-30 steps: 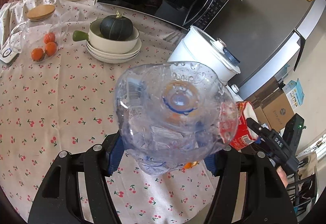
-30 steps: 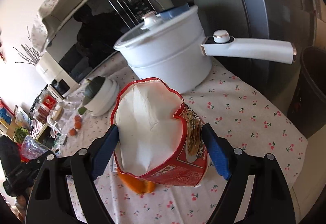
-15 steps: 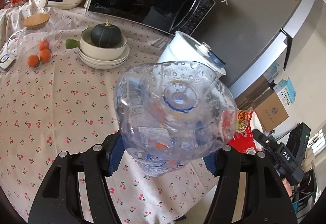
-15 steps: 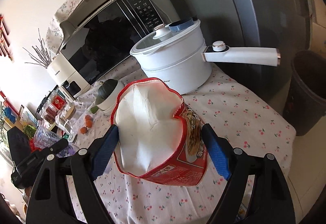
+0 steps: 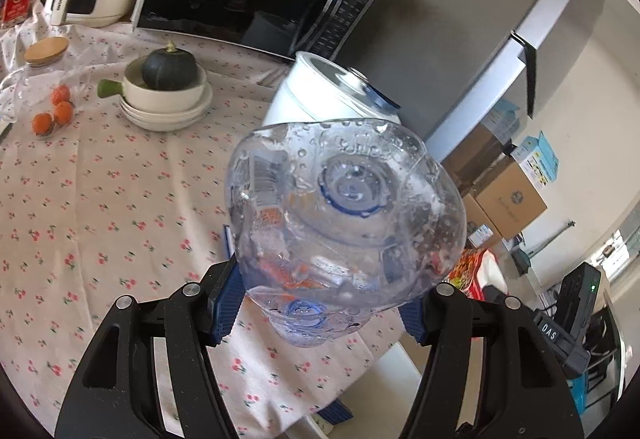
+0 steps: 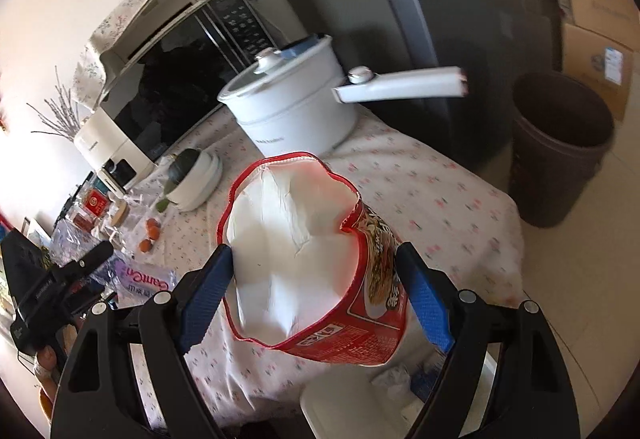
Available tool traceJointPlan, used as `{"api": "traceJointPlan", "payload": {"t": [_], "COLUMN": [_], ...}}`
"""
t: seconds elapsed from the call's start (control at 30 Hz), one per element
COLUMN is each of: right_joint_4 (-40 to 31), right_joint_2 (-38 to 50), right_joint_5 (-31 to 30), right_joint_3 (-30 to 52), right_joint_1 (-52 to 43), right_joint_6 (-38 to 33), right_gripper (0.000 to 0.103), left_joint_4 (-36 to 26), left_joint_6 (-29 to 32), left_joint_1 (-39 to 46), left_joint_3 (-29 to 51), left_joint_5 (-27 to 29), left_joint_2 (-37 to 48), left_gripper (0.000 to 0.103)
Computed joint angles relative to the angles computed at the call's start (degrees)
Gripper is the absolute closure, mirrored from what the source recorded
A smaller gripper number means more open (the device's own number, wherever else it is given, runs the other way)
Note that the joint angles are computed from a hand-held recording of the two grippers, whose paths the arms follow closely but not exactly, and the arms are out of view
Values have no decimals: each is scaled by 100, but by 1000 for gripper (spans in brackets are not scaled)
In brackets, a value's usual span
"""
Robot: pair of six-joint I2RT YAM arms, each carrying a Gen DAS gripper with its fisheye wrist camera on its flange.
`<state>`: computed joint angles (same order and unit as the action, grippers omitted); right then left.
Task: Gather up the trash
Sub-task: 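Carry the bottle and noodle cup to the white bin and release both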
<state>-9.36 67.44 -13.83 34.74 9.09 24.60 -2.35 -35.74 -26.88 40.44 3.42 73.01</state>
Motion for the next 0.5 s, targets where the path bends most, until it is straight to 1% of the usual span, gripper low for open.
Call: {"api": "traceJointPlan", "payload": {"t": [0.1, 0.3, 0.5], "right_joint_4": [-267, -749, -1084], "right_joint_2": [-480, -1165, -1751], "right_joint_5": [104, 367, 287], "right_joint_3": [-348, -826, -1326], "right_joint_1": [-119, -207, -391], "right_joint_6": [-15, -101, -168], "right_gripper": [22, 22, 22], "left_joint_4": [73, 259, 375], "left_joint_6": [-79, -210, -268], "left_joint_1": [-261, -843, -1323], "left_joint_3": [-27, -18, 87], "left_joint_5": [-66, -198, -338], "left_joint_2": [93, 384, 694], "left_gripper": [41, 41, 41]}}
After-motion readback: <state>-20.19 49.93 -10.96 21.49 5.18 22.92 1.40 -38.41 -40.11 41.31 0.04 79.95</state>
